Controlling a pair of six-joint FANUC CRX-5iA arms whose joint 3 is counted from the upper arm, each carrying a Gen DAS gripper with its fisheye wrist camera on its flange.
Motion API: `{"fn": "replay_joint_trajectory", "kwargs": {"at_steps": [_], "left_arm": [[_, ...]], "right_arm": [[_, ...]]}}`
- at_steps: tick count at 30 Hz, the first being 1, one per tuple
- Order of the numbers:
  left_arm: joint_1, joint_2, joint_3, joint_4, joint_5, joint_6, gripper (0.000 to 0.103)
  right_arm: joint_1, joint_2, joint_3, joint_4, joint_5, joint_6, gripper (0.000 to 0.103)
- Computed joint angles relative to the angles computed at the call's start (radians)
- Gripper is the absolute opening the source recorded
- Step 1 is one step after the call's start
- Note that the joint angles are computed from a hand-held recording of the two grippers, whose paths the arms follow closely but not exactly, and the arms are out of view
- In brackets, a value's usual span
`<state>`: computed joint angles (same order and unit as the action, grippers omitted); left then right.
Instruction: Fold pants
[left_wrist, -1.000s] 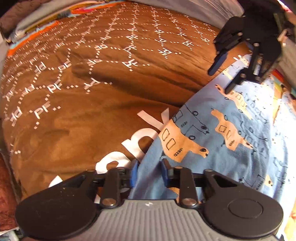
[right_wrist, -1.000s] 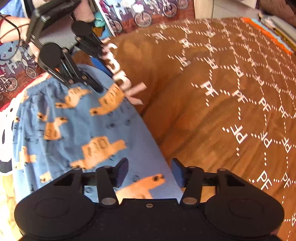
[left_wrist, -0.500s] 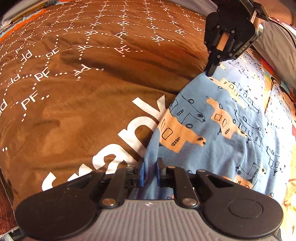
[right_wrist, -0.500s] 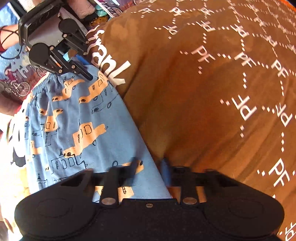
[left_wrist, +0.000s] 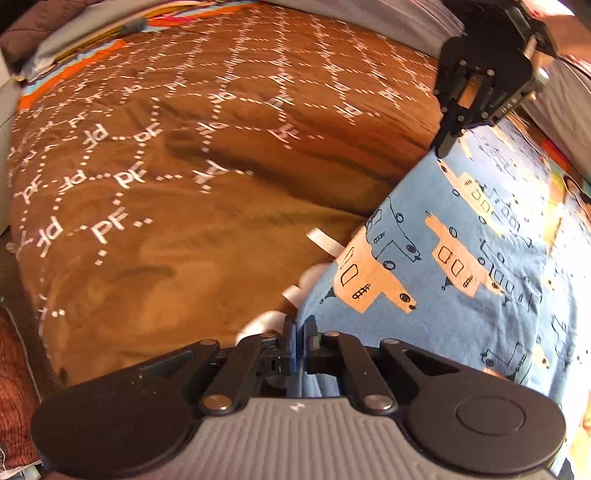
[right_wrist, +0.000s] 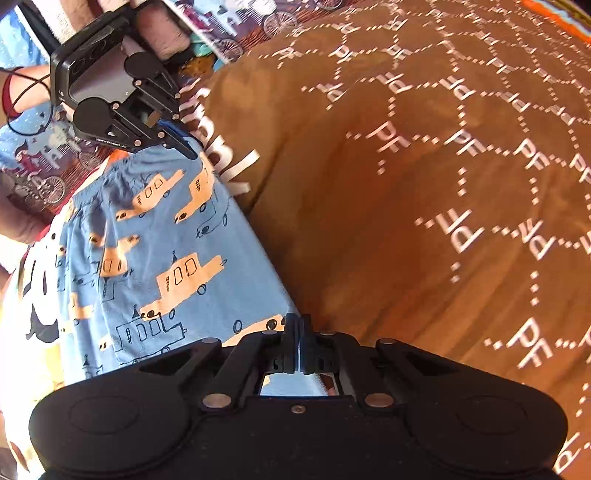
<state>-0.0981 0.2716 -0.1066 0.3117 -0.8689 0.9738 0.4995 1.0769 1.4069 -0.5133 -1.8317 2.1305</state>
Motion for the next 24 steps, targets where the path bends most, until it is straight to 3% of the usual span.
{"fn": "replay_joint_trajectory", "kwargs": {"at_steps": [3, 5, 6, 8, 9, 10, 17, 18, 19, 21, 24], "left_arm": [[0.002, 0.017, 0.031, -0.034, -0.018, 0.051, 0.005], [-0.014, 0.032, 0.061, -0.095, -0.034, 0.107, 0.014], [-0.020, 0.029, 0.062, -0.108, -0.031, 0.115, 0.019], [-0.025, 0.013, 0.061, -0.129, -0.033, 0.119, 0.041], [-0.022, 0.001, 0.054, -0.135, -0.033, 0.113, 0.061], [-0.015, -0.011, 0.046, -0.135, -0.034, 0.105, 0.069], [0.063, -0.042, 0.002, -0.042, -0.157, 0.014, 0.054], [0.067, -0.042, 0.000, -0.036, -0.169, 0.004, 0.046], [0.071, -0.042, -0.002, -0.028, -0.180, -0.008, 0.029], [0.086, -0.032, -0.002, 0.008, -0.211, -0.044, 0.005], [0.085, -0.044, -0.016, 0.010, -0.212, -0.075, 0.005]], "right_arm": [[0.003, 0.006, 0.013, 0.013, 0.019, -0.004, 0.000], [0.029, -0.027, -0.074, 0.085, 0.083, 0.013, 0.000], [0.038, -0.035, -0.100, 0.106, 0.091, 0.016, 0.009], [0.035, -0.069, -0.166, 0.097, 0.120, 0.024, 0.023], [0.024, -0.080, -0.181, 0.078, 0.128, 0.018, 0.030], [0.015, -0.092, -0.197, 0.063, 0.137, 0.011, 0.036], [0.007, -0.092, -0.201, 0.057, 0.140, 0.007, 0.037], [0.012, -0.090, -0.200, 0.059, 0.139, 0.000, 0.037], [0.012, -0.088, -0.199, 0.057, 0.139, -0.003, 0.037], [0.011, -0.091, -0.209, 0.053, 0.145, -0.003, 0.037], [0.015, -0.097, -0.226, 0.057, 0.154, 0.003, 0.039]]}}
